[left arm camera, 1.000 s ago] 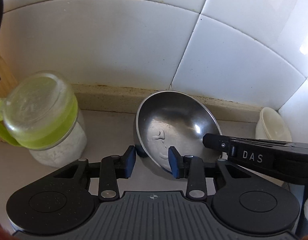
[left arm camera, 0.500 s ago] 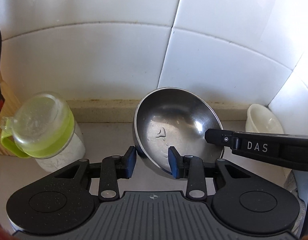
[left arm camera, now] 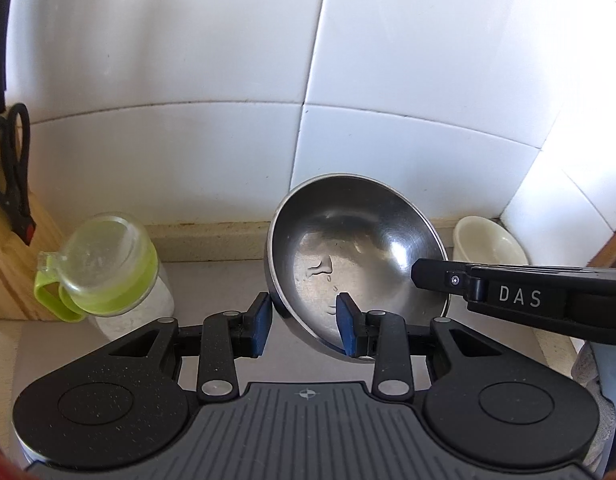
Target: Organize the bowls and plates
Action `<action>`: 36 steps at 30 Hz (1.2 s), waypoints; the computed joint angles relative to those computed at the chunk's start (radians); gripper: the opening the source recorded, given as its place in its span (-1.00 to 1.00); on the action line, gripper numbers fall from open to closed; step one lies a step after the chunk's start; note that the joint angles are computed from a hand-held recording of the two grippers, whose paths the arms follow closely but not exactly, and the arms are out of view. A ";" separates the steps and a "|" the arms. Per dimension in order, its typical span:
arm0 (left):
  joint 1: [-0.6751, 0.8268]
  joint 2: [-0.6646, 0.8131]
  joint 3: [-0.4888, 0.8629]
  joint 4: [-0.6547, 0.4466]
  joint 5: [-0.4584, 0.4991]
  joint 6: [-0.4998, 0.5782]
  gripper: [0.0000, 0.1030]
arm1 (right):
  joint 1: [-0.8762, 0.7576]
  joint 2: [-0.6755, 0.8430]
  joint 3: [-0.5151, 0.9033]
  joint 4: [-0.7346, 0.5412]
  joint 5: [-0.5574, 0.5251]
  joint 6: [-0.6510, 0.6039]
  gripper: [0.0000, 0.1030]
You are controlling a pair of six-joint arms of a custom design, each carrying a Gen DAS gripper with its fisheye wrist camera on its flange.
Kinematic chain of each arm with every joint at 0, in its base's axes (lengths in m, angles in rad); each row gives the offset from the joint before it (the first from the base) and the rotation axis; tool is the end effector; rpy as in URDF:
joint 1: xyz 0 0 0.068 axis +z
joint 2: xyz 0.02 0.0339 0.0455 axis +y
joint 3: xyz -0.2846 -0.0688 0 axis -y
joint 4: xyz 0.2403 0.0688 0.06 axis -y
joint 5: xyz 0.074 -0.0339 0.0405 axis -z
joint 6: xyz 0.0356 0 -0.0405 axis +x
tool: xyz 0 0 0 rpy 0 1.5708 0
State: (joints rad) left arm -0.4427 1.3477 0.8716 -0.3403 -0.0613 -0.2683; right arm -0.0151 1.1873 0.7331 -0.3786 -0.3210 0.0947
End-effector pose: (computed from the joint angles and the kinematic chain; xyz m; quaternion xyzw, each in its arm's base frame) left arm 0.2477 -0.1150 0.2544 0.0697 0.9267 -0.1014 0.3550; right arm 0.2284 0.0078 0.2462 -0.0070 0.9225 0.1631 0.3498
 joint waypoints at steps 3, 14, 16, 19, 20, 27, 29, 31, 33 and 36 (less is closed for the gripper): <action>-0.012 -0.038 -0.009 -0.020 -0.006 0.002 -0.18 | 0.000 -0.046 -0.006 -0.031 0.002 0.003 -0.68; -0.094 -0.212 -0.050 -0.129 -0.068 -0.024 -0.17 | 0.016 -0.249 -0.009 -0.187 0.028 0.009 -0.68; -0.116 -0.239 -0.053 -0.151 -0.083 -0.033 -0.16 | 0.041 -0.279 -0.015 -0.202 0.052 0.025 -0.68; -0.142 -0.267 -0.053 -0.174 -0.100 -0.043 -0.16 | 0.055 -0.328 -0.017 -0.241 0.071 0.034 -0.68; -0.152 -0.278 -0.055 -0.182 -0.106 -0.046 -0.16 | 0.065 -0.341 -0.020 -0.250 0.081 0.042 -0.68; -0.227 -0.346 -0.069 -0.233 -0.152 -0.076 -0.14 | 0.072 -0.437 -0.028 -0.338 0.102 0.050 -0.68; -0.252 -0.362 -0.076 -0.245 -0.167 -0.088 -0.13 | 0.077 -0.466 -0.033 -0.363 0.109 0.055 -0.68; -0.277 -0.377 -0.085 -0.258 -0.183 -0.101 -0.12 | 0.083 -0.494 -0.039 -0.385 0.116 0.062 -0.68; -0.306 -0.391 -0.093 -0.274 -0.199 -0.116 -0.12 | 0.092 -0.518 -0.046 -0.405 0.127 0.072 -0.68; -0.344 -0.405 -0.110 -0.288 -0.215 -0.139 -0.12 | 0.073 -0.550 -0.056 -0.437 0.119 0.067 -0.68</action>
State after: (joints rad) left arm -0.7872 0.9430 0.7621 -0.6281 -0.2763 -0.4069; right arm 0.0580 0.6375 0.6774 -0.8160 -0.2022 0.1618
